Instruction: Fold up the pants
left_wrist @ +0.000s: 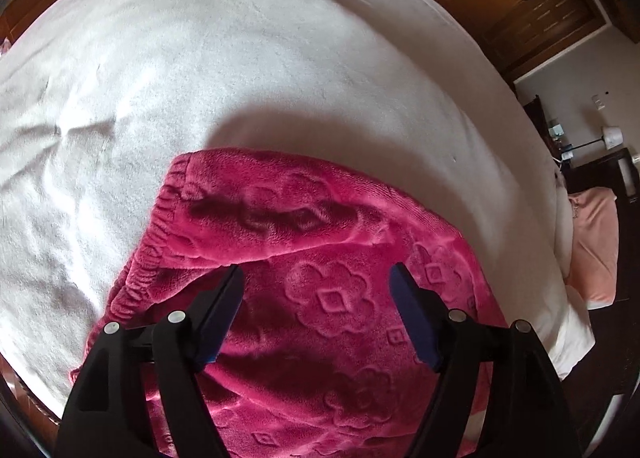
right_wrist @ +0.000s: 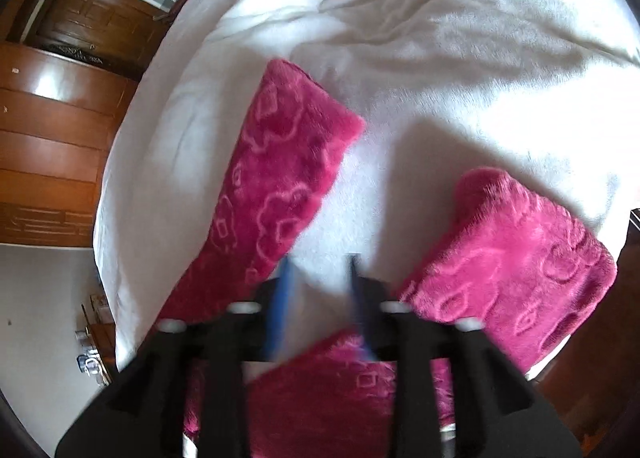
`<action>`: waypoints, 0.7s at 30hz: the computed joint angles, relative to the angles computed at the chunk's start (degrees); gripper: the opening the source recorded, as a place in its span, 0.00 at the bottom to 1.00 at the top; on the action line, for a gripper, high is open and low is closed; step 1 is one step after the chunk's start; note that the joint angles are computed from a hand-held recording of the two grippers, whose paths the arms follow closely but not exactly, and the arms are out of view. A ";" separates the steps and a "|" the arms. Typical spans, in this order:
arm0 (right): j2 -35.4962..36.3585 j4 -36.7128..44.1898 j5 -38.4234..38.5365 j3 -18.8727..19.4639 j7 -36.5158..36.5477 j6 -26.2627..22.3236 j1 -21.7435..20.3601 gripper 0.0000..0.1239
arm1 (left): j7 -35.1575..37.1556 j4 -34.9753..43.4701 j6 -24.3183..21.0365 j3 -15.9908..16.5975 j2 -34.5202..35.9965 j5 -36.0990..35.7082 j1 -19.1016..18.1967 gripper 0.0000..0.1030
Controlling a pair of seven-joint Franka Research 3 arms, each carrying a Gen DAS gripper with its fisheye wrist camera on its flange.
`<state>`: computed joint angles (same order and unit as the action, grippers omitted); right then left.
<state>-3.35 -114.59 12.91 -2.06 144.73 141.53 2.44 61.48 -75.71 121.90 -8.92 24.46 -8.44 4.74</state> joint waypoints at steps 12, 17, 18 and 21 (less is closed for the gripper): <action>11.43 4.22 10.28 -1.04 -2.68 9.83 -0.57 0.36 | -1.09 -3.74 -0.17 1.05 -2.62 0.68 0.75 0.81; 14.23 6.77 11.21 -1.15 -4.27 10.41 -0.75 0.20 | -2.68 -3.53 -0.10 1.00 -2.42 -0.07 1.00 0.84; 14.08 7.11 10.24 -1.39 -4.34 9.41 -0.67 0.08 | -2.96 -3.13 -0.21 0.83 -2.06 -0.67 1.10 0.86; 12.05 6.50 5.64 -2.44 -2.94 7.94 -0.09 0.04 | -4.04 -1.85 -0.29 0.17 -0.93 -3.27 1.56 0.87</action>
